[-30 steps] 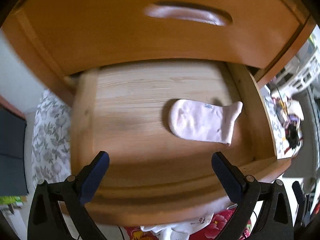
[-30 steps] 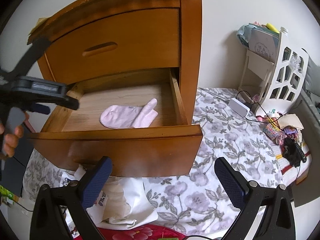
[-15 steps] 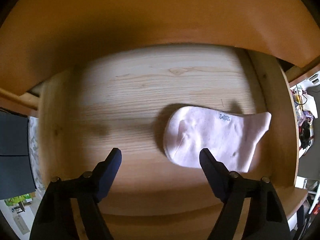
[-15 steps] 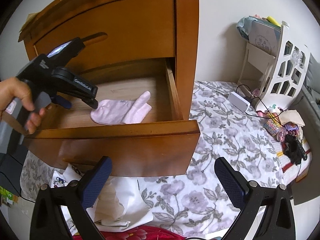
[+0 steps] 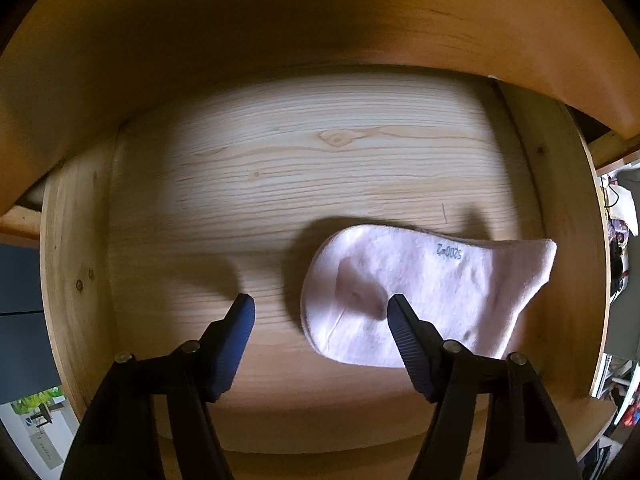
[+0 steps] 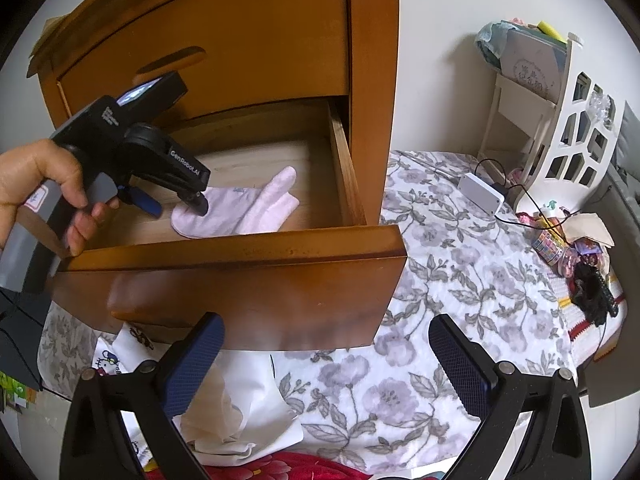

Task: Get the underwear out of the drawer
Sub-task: 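Close the left gripper on the pink mitten's edge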

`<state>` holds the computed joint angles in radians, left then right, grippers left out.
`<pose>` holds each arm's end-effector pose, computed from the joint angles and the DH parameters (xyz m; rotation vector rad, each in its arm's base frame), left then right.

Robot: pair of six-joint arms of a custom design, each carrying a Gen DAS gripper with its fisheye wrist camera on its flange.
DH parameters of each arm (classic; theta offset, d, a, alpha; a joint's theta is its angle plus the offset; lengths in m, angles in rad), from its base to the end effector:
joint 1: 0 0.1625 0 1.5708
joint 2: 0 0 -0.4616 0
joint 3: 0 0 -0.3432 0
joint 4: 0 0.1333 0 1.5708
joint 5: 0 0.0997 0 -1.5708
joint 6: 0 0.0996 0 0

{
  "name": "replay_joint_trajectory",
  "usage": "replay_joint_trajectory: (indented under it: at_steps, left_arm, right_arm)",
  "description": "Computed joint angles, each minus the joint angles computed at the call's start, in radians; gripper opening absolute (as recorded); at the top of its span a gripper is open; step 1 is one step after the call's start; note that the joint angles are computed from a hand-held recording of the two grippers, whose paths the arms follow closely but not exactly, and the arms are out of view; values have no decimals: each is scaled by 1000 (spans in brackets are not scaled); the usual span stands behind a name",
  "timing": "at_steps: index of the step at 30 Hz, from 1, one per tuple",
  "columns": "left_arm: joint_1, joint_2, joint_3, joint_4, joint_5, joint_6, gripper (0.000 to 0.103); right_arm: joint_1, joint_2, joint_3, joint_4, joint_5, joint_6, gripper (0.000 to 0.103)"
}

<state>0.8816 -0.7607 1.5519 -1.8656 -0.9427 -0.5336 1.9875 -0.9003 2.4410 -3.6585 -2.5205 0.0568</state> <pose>-0.2494 -0.6043 0.1183 0.3763 2.3328 0.0496 0.2148 -0.3560 0.1835 0.0814 -2.2165 0.8634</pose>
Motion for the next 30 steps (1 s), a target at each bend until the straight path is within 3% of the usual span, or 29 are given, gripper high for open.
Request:
replay_joint_trajectory:
  at_steps: [14, 20, 22, 30]
  left_arm:
    - [23, 13, -48, 16, -57, 8, 46]
    - [15, 8, -25, -18, -61, 29, 33]
    - [15, 4, -20, -30, -61, 43, 22]
    - [17, -12, -3, -55, -81, 54, 20]
  right_arm:
    - [-3, 0, 3, -2, -4, 4, 103]
    - [0, 0, 4, 0, -7, 9, 103]
    - [0, -1, 4, 2, -7, 10, 103]
    - [3, -2, 5, -2, -11, 11, 103]
